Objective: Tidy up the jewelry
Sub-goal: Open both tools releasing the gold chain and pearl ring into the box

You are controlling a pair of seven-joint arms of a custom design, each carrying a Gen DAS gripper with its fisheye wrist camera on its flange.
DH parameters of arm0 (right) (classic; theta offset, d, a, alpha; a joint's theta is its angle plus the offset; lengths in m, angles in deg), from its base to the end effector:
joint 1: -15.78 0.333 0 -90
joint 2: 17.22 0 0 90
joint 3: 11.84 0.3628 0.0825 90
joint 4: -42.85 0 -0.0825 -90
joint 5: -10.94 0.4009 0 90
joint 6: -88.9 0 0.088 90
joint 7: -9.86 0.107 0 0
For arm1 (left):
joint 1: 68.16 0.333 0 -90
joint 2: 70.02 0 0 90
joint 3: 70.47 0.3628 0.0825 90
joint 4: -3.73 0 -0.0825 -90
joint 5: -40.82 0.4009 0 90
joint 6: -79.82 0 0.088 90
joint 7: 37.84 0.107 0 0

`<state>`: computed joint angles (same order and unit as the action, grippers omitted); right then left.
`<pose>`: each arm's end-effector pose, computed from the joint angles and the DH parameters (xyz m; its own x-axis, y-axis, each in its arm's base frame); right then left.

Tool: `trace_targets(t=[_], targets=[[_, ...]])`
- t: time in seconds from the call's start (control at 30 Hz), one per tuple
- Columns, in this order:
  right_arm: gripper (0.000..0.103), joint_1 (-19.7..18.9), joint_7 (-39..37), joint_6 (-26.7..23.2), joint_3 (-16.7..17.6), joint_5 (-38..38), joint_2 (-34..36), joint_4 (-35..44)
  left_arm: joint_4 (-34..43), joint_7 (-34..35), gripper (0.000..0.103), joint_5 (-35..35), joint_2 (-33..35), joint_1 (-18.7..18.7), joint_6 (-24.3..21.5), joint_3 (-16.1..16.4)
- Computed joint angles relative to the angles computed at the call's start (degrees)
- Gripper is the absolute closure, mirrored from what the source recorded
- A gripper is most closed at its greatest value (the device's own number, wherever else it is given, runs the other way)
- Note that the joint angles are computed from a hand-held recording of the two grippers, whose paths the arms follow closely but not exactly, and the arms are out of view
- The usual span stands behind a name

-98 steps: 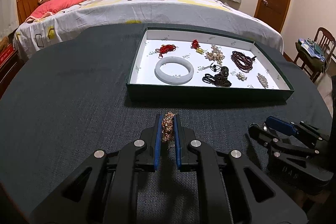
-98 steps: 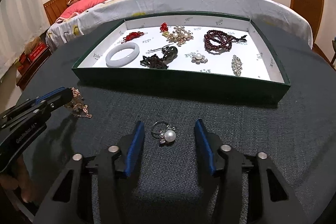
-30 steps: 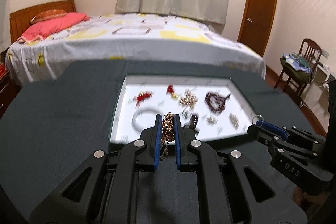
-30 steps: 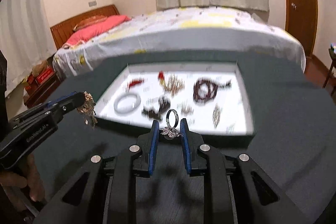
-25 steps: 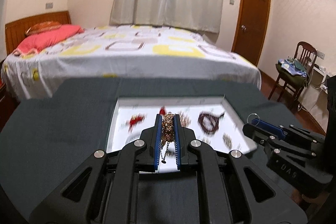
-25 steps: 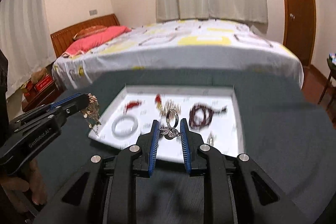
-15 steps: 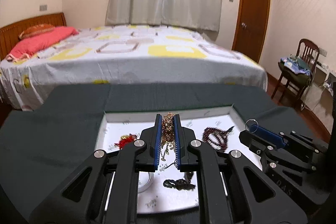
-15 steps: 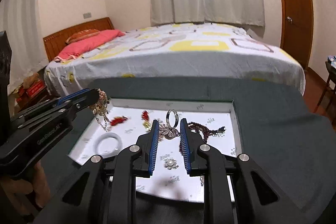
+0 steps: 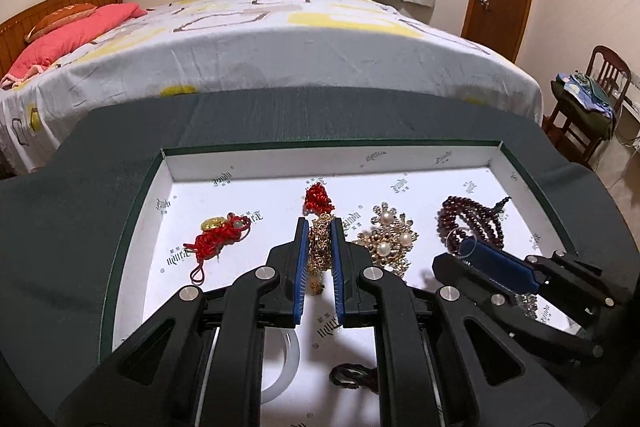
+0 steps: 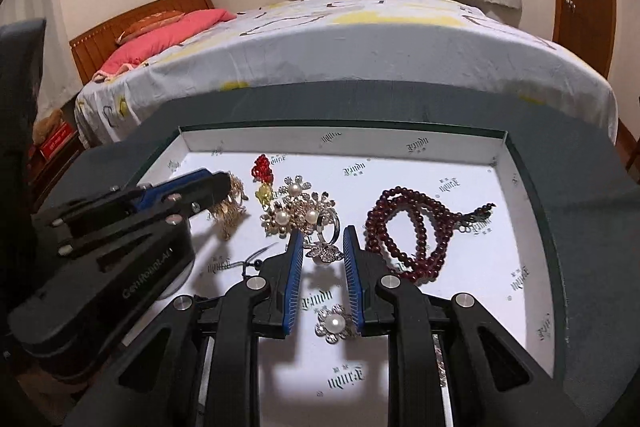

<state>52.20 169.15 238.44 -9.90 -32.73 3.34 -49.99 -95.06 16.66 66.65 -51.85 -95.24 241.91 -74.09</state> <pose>0.5711 0.4662 0.5205 0.0544 -0.9897 -0.1326 -0.6932 0.0581 -0.7184 0.6124 -0.3823 0.5269 -0.3010 -0.9514 0.0655 -0.6643 0.1600 -0.7301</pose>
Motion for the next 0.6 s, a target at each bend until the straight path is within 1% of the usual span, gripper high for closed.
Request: trace_targets(t=[0.1,0.2,0.23,0.3,0.33,0.37,0.4,0.47,0.5,0.57,0.6], targets=[[0.081,-0.67,-2.27,-0.65,0.82,2.41,0.83,0.91,0.50,0.91,0.092,-0.85,0.45,0.26,-0.69,-0.46],[0.081,-0.73,-2.33,-1.01,0.73,3.94,0.91,0.86,0.78,1.24,0.092,-1.54,0.78,0.34,-1.19,-0.54],[0.080,-0.99,-2.80,-0.99,0.84,4.73,1.19,1.25,0.87,1.50,0.092,-2.06,0.87,0.48,-1.44,-0.71],[0.069,-1.08,-2.69,-0.60,0.67,5.35,1.06,0.94,1.03,1.20,0.089,-2.18,0.94,0.33,-1.66,-0.45],[0.066,-0.68,-1.49,-0.52,0.14,4.75,0.71,0.48,0.86,0.58,0.086,-1.75,0.78,0.06,-1.46,-0.07],[0.065,-0.70,-1.16,-0.28,0.02,4.58,0.53,0.21,0.77,0.32,0.081,-1.52,0.66,-0.01,-1.38,0.08],[0.064,-0.63,-0.97,-0.54,0.00,4.48,0.47,0.23,0.77,-0.16,0.078,-1.07,0.59,-0.18,-1.47,0.37],[0.064,-0.60,-0.70,-0.78,-0.03,4.29,0.48,0.38,0.61,-0.96,0.068,-0.72,0.40,-0.17,-1.56,0.48],[0.064,-0.41,-0.19,-0.93,-0.19,3.82,0.27,0.17,0.50,-1.20,0.066,-0.65,0.31,-0.07,-1.44,0.43],[0.063,-0.33,0.13,-1.45,-0.18,3.42,0.23,0.27,0.09,-2.56,0.056,0.60,-0.14,-0.45,-1.24,0.99],[0.063,-0.37,0.22,-1.51,-0.06,3.41,0.08,0.13,-0.20,-3.14,0.053,1.18,-0.44,-0.50,-0.99,1.08]])
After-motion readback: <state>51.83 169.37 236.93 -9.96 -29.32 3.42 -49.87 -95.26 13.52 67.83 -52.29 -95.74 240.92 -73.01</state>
